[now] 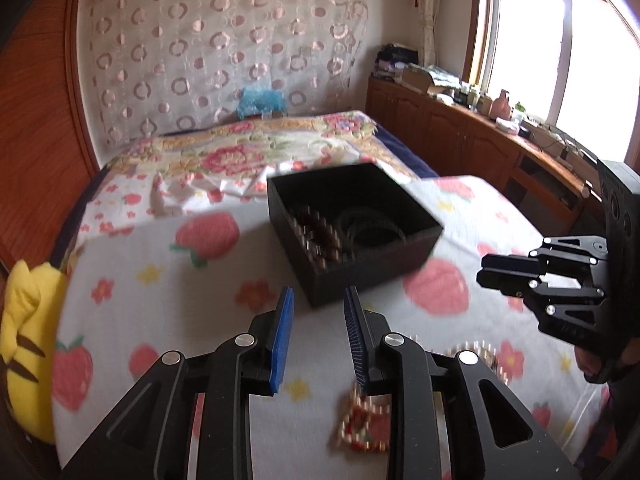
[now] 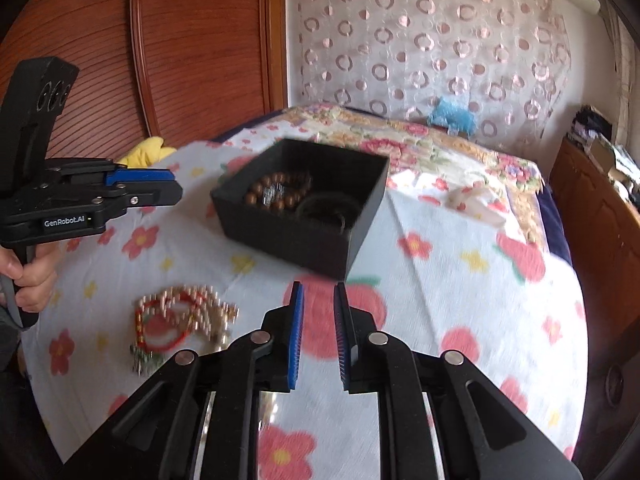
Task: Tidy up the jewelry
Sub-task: 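Move both open tools back over the pearl strands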
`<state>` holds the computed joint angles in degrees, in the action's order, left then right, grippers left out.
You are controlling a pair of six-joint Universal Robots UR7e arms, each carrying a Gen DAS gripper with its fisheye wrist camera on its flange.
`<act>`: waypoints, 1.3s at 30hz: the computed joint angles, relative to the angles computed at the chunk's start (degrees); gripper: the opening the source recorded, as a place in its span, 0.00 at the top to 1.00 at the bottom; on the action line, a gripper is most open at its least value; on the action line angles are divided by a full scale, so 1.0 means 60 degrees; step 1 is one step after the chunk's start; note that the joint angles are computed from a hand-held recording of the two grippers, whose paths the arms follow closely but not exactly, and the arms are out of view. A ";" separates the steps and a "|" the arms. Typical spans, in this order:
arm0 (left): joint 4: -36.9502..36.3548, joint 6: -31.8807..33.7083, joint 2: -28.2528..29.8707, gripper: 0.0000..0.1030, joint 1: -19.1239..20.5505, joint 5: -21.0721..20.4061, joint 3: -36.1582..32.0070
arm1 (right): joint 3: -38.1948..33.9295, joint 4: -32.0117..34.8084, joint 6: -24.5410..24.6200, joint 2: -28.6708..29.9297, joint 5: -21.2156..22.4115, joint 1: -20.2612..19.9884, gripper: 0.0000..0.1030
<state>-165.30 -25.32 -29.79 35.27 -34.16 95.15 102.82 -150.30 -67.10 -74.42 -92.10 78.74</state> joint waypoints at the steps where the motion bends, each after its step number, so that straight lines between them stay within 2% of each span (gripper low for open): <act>1: 0.0039 -0.0159 -0.0027 0.76 -0.0019 -0.0055 0.0150 | 0.0081 -0.0014 -0.0011 -0.0029 -0.0030 -0.0036 0.84; 6: 0.0187 -0.0769 -0.0119 0.69 -0.0111 -0.0214 0.0708 | 0.0540 -0.0171 -0.0109 -0.0242 -0.0259 -0.0246 0.84; 16: 0.0541 -0.1540 -0.0301 0.69 -0.0375 -0.0215 0.1330 | 0.0871 0.0131 -0.0180 -0.0466 -0.0643 -0.0362 0.82; 19: 0.0643 -0.1798 -0.0368 0.69 -0.0483 -0.0188 0.1504 | 0.1027 -0.0109 -0.0247 -0.0436 -0.0903 -0.0300 0.82; 23: 0.0877 -0.2151 -0.0429 0.69 -0.0576 -0.0193 0.1643 | 0.1216 -0.0661 -0.0280 -0.0385 -0.0856 -0.0309 0.82; 33: 0.0794 -0.2072 -0.0446 0.69 -0.0360 -0.0586 0.1539 | 0.1279 -0.0815 -0.0228 -0.0410 -0.0861 -0.0329 0.82; 39: 0.1343 -0.1881 -0.0343 0.69 -0.0069 -0.0906 0.1077 | 0.1379 -0.1008 -0.0215 -0.0401 -0.0890 -0.0318 0.82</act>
<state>-157.24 -36.60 -31.85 34.86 -39.59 101.61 111.09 -156.35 -68.39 -76.83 -97.44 76.83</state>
